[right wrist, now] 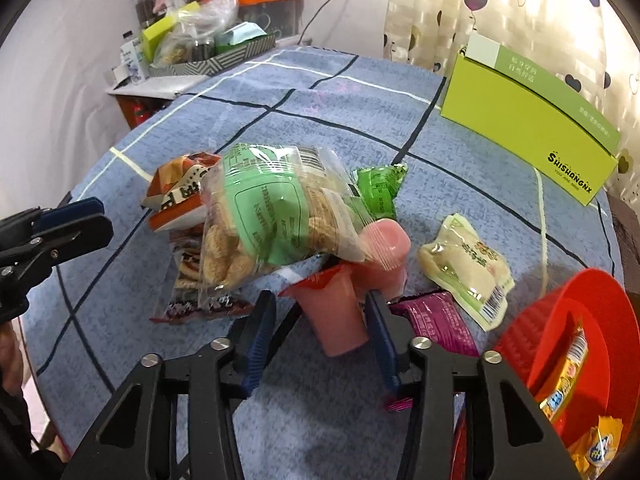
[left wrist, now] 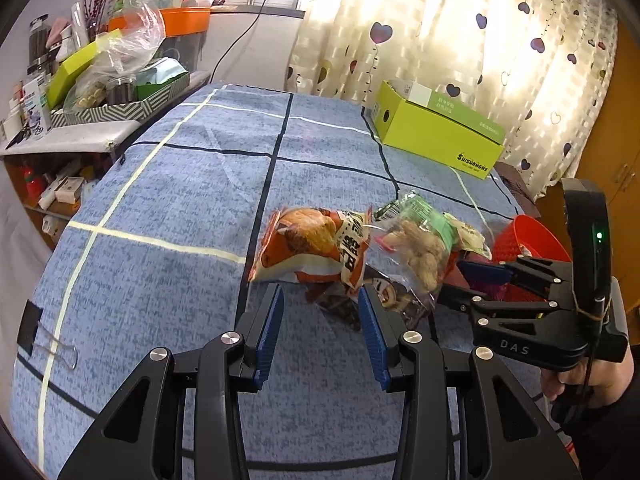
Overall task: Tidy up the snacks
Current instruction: 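Grasp the pink jelly cup with the right gripper, then grasp the orange-and-white snack bag with the left gripper while the right lifts the jelly cup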
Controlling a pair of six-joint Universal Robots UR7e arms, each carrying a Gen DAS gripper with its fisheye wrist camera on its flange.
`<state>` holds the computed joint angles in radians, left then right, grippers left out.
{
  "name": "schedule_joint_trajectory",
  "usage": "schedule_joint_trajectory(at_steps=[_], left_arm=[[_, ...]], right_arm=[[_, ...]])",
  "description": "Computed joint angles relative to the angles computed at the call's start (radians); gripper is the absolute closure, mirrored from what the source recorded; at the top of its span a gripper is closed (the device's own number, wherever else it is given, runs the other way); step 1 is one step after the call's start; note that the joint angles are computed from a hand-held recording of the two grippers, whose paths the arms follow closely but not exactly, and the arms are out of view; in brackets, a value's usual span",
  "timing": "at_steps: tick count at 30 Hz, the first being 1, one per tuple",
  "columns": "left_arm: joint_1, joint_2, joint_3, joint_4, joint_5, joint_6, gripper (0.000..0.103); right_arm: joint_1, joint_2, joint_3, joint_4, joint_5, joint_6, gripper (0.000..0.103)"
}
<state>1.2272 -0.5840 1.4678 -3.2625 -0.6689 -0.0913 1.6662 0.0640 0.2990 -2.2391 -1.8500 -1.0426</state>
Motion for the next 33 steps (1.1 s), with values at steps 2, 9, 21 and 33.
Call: schedule_joint_trajectory(at_steps=[2,9,21,33], left_arm=[[0.008,0.000,-0.014,0.010,-0.016,0.016,0.063],[0.040,0.005,-0.092,0.044,-0.048,0.041,0.054],[0.038,0.095,-0.228,0.165,0.043,0.158,0.047],[0.048,-0.044,0.035,0.120,0.167,-0.058,0.045]], right_arm=[[0.000,0.001,0.000,0.001,0.003,-0.001,0.077],[-0.006,-0.077,0.141,-0.044,0.033,0.021,0.077],[-0.012,-0.164,0.290,-0.089,0.060,0.030,0.077],[-0.023,-0.212,0.362,-0.106,0.092,0.032,0.077]])
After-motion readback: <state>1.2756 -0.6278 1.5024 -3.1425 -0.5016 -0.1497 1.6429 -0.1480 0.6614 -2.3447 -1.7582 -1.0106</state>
